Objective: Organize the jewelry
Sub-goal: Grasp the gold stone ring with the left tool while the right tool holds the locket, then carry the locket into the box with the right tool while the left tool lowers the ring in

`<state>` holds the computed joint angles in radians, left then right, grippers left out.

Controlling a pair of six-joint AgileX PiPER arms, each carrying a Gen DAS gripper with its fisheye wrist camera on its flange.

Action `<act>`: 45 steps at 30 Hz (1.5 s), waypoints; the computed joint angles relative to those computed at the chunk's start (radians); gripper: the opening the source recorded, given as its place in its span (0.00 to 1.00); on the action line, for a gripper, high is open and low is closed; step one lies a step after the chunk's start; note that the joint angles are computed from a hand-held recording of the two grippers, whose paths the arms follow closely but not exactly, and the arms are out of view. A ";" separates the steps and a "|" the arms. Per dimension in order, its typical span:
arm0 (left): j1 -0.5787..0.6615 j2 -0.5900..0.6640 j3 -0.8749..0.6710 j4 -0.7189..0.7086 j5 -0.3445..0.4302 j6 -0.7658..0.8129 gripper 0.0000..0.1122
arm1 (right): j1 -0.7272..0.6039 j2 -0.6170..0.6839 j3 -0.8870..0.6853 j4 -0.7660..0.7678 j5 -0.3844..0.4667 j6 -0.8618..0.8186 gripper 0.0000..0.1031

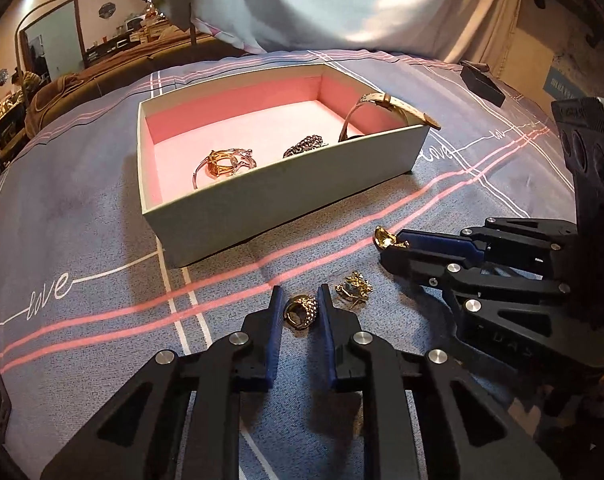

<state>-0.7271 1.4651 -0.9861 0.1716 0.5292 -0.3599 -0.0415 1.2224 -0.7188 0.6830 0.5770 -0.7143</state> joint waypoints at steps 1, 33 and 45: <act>0.012 -0.007 0.004 -0.044 -0.007 0.027 0.15 | 0.001 -0.002 0.002 -0.001 -0.003 -0.001 0.15; 0.135 0.272 -0.784 0.015 0.464 -0.086 0.15 | 0.053 0.216 -0.631 -0.332 0.210 0.298 0.15; 0.142 0.377 -0.860 0.007 0.522 -0.120 0.15 | 0.087 0.277 -0.665 -0.392 0.247 0.322 0.16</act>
<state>-0.5850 1.8423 -1.8456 0.1784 1.0515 -0.4798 0.0458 1.4989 -1.3840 0.2908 0.8236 -0.3927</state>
